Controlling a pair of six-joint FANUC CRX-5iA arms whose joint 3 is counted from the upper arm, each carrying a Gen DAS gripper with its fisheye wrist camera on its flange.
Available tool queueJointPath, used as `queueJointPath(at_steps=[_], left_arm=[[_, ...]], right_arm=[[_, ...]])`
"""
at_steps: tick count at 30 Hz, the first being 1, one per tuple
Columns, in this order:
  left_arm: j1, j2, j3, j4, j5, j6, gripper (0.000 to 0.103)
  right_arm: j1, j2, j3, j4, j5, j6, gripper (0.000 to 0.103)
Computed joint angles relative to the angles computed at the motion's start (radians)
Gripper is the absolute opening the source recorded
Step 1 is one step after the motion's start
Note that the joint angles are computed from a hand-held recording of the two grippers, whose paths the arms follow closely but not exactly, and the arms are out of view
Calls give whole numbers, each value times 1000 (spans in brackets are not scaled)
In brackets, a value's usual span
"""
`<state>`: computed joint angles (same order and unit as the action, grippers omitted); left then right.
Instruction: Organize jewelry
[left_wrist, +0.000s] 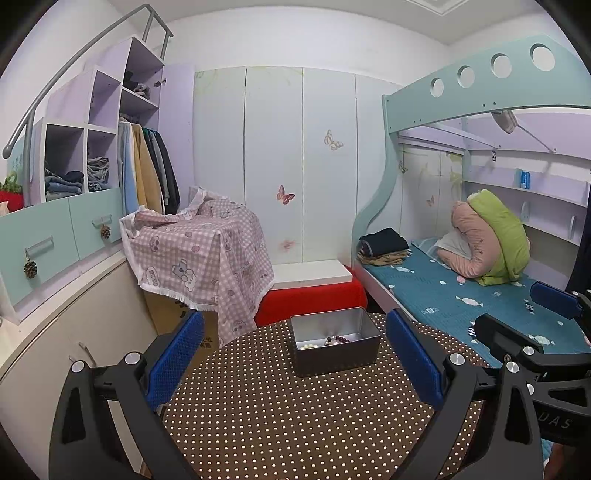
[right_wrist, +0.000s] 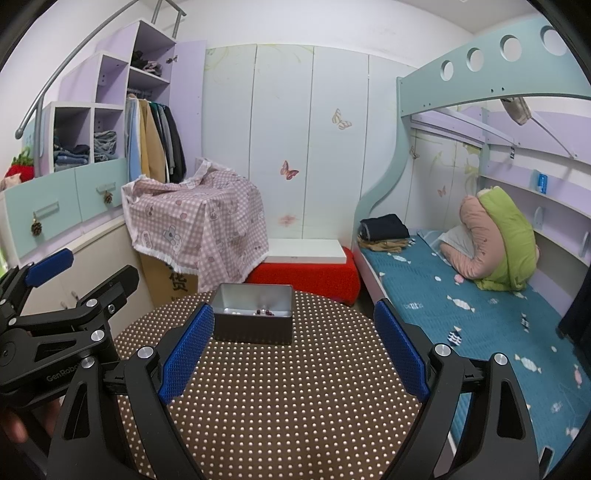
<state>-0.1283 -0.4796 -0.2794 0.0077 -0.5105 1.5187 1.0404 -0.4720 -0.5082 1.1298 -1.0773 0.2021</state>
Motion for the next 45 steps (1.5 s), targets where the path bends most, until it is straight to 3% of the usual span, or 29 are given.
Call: queueJointPath(at_steps=[45], left_arm=[[14, -4, -14, 37, 3, -33, 95]], right_arm=[[6, 3, 4, -1, -4, -1, 86]])
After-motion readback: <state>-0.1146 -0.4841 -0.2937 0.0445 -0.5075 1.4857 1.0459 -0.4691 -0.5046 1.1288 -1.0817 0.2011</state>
